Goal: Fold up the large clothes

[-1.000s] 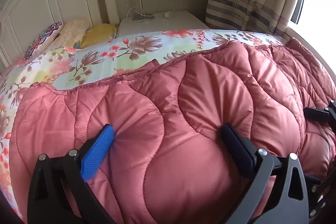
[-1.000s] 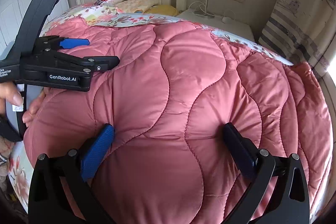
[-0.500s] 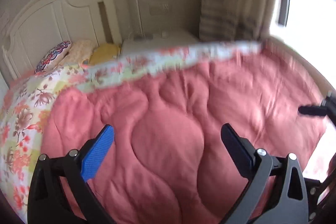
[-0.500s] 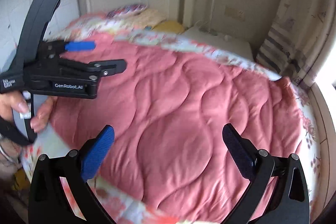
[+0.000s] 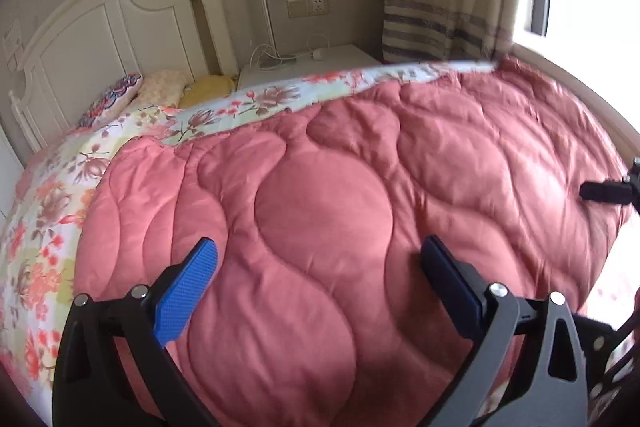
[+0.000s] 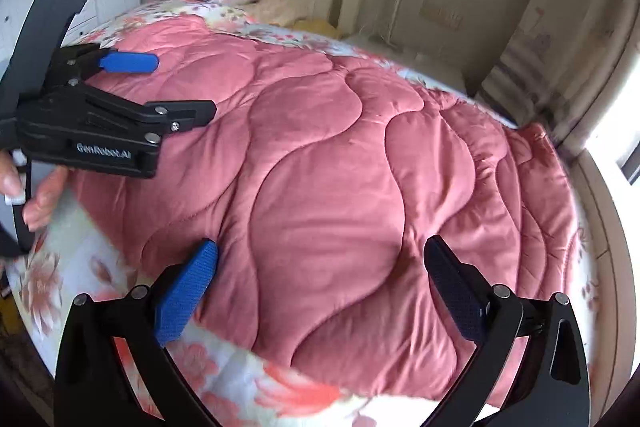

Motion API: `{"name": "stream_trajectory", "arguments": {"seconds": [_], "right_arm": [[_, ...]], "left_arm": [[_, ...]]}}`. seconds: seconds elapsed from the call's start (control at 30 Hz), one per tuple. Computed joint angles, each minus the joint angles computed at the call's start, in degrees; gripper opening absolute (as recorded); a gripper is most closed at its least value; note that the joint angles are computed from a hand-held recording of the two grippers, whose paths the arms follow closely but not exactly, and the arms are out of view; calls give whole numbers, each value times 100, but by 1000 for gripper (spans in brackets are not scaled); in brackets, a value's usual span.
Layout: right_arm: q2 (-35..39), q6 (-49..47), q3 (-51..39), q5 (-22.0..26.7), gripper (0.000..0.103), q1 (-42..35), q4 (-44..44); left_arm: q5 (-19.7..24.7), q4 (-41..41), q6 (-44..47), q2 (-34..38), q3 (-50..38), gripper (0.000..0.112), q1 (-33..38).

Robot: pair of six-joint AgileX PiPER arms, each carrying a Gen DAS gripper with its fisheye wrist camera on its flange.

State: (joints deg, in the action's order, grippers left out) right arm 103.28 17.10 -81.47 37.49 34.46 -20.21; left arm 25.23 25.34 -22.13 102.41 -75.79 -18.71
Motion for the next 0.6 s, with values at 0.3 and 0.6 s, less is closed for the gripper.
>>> {"name": "stream_trajectory", "arguments": {"seconds": [0.3,0.6], "right_arm": [[-215,-571,-163,-12,98,-310,349],[747,-202,-1369,731,99,-1827,905]], "left_arm": [[138,-2199,2229,-98,-413,101,655],[1471,-875,1270,1774,-3373,101,1487]]}}
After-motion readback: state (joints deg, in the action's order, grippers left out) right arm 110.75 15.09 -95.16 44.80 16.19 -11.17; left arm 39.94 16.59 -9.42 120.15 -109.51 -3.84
